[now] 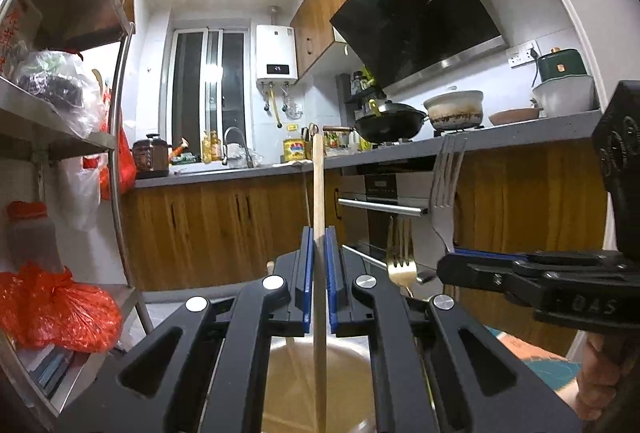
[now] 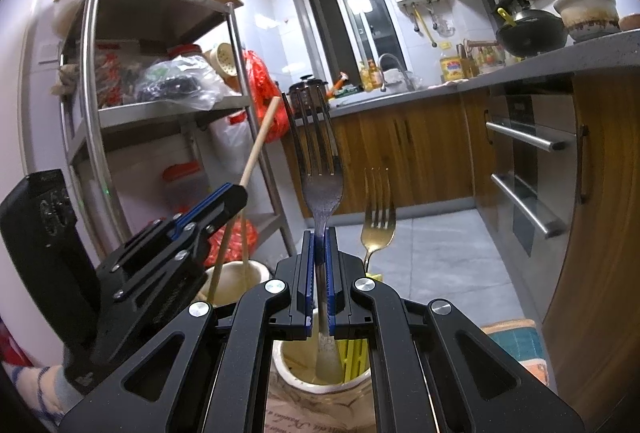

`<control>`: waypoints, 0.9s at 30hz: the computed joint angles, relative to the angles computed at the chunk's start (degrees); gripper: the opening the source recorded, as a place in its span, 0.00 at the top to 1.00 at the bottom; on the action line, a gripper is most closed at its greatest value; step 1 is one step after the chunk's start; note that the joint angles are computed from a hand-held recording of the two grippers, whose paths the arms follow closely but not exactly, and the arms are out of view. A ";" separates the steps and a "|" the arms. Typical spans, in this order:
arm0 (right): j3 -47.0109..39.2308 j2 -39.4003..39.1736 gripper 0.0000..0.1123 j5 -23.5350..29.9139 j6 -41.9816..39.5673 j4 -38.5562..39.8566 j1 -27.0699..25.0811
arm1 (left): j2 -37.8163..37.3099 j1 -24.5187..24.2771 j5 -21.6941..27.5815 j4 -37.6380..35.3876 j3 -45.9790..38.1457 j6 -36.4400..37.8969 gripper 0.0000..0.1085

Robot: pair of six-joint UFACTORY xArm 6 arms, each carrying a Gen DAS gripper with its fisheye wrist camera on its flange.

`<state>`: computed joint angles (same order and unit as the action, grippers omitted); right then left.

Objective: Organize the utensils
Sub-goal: 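Carry the silver fork and chopstick up over the ceramic holder, then release the silver fork into the small cup while the left tool drops the chopstick into the tall cup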

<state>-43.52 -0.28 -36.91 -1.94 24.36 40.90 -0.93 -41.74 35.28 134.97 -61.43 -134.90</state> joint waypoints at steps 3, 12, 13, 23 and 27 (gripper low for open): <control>-0.26 0.09 0.94 1.45 -0.49 0.13 0.20 | -1.74 0.24 -1.30 -0.07 1.88 -0.29 0.95; -2.98 1.28 0.94 9.40 -6.93 5.63 1.51 | -4.71 1.26 -6.75 -6.94 4.42 4.44 0.95; -3.63 1.67 0.94 10.24 -8.55 7.60 1.92 | -4.70 1.42 -7.22 -7.59 4.42 4.86 0.95; -4.52 2.78 0.94 14.20 -6.14 5.97 1.03 | -3.44 2.77 -10.51 -10.45 3.25 7.05 0.95; -5.15 3.12 0.94 14.69 -8.36 7.74 1.48 | -3.88 2.82 -10.75 -10.52 3.49 6.71 0.94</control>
<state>-48.67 2.84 -22.22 -10.30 32.10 42.37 -4.81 -38.92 24.52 124.45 -57.93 -128.19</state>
